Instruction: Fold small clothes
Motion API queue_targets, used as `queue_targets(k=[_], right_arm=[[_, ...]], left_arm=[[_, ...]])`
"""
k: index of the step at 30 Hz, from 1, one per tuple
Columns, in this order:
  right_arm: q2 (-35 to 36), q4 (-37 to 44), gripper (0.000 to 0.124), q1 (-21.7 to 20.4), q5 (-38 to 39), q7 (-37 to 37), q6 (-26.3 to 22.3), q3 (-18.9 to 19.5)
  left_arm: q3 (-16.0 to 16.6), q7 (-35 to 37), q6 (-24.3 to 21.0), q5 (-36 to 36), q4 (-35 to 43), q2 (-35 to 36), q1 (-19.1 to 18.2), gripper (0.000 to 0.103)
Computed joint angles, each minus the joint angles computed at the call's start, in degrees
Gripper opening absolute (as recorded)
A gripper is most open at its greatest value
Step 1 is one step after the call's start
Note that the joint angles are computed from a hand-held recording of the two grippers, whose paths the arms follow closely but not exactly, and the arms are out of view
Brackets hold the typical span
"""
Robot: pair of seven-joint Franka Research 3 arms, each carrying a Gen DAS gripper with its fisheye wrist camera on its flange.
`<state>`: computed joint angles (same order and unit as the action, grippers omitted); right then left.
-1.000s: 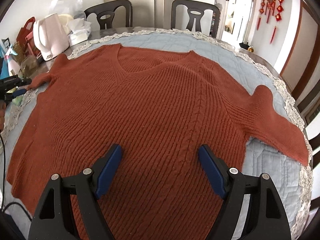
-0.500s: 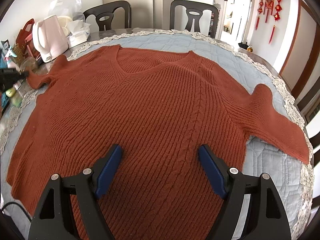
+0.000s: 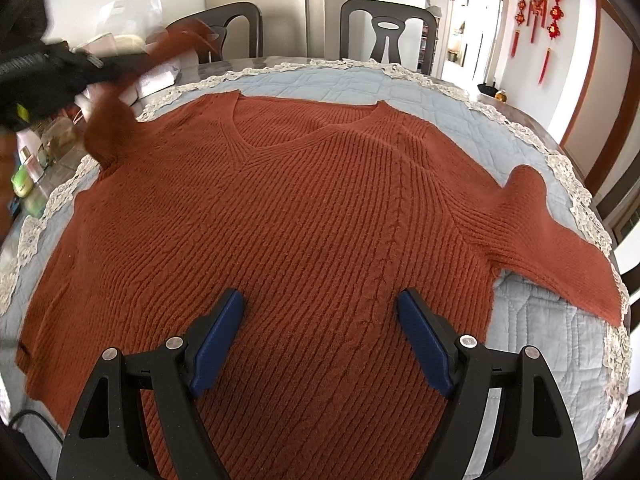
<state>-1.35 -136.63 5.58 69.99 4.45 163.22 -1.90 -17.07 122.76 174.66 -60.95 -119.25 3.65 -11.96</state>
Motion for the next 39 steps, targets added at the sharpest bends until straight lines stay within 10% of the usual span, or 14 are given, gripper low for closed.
queue_targets(k=[4, 6, 10, 16, 24, 28, 39], right_arm=[[-0.02, -0.01, 0.08, -0.04, 0.04, -0.03, -0.11, -0.01], [-0.11, -0.03, 0.08, -0.11, 0.08, -0.04, -0.41, -0.09], [-0.84, 0.35, 0.08, -1.06, -4.34, 6.57, -4.42, -0.86], [-1.67, 4.49, 0.079, -2.62, -0.15, 9.63, -18.21, -2.27], [7.3, 12.53, 0.048, -1.16, -7.08, 18.13, -17.67, 1.41], [8.08, 14.15, 0.005, -1.55, -8.9, 19.42, -18.35, 2.12], [11.99, 20.3, 0.005, -3.0, -11.39, 23.89, -17.89, 1.53]], left_arm=[[-0.32, -3.55, -6.01, 3.69, 1.42, 2.88, 0.67, 0.011], [-1.34, 0.18, -5.66, -0.75, -0.09, 1.16, 1.36, 0.031], [0.43, 5.49, -0.96, -6.81, -4.42, -3.67, -0.31, 0.035], [3.77, -26.23, 3.7, 24.75, -13.2, -6.15, 2.3, 0.036], [6.4, -25.07, 4.37, 21.99, -14.08, -4.39, -0.73, 0.036], [5.8, -25.58, 4.35, 23.78, -14.04, -3.59, -0.24, 0.036], [5.44, -27.9, 2.41, 27.43, -12.31, -2.33, 1.26, 0.036]])
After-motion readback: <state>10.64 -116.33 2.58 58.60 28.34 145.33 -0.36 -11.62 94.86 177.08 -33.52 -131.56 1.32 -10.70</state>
